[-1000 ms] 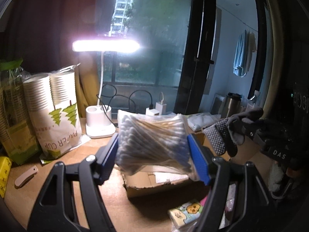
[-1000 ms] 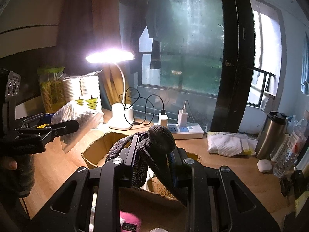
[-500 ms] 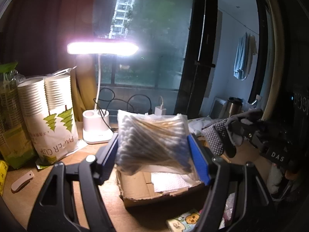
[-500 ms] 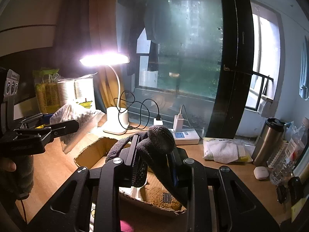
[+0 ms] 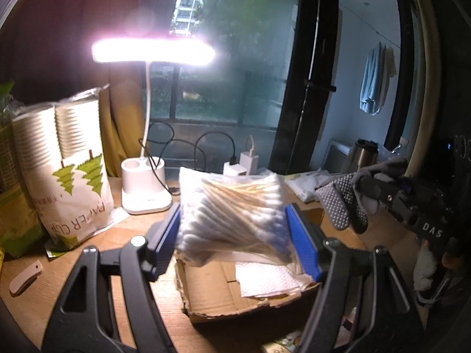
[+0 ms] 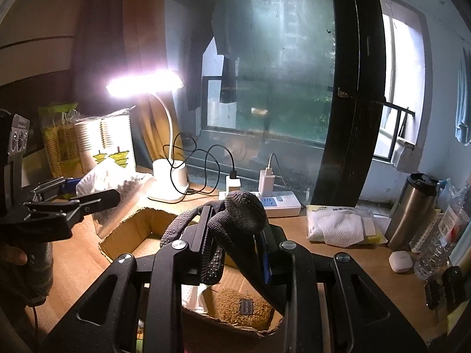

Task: Organize soft objects
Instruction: 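Carry the grey glove with the right tool over the box while the left tool carries the cotton swab bag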

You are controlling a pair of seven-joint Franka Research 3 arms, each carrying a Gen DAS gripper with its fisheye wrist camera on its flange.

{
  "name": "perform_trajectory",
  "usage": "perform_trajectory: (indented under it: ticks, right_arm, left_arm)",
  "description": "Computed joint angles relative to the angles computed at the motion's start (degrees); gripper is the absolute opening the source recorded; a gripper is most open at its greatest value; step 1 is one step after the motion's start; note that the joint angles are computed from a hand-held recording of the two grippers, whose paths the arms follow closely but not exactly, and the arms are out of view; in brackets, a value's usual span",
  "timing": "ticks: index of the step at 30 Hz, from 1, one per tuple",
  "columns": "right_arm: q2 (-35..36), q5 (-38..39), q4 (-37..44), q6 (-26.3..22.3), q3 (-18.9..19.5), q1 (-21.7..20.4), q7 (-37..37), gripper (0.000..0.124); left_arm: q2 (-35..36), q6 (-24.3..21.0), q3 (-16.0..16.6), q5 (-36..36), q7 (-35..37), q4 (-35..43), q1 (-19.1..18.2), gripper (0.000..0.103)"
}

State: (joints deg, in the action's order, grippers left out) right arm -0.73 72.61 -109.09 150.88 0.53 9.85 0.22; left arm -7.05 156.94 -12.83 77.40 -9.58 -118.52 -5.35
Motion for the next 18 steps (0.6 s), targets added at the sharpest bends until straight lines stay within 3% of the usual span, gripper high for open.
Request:
perform_trajectory:
  ticks: [18]
  right_arm:
    - [4.0, -5.9, 1.5, 1.7, 1.8, -0.1, 5.1, 0.029]
  left_arm:
    - [5.7, 1.6, 2.3, -11.2, 9.1, 1.6, -1.0, 0.071]
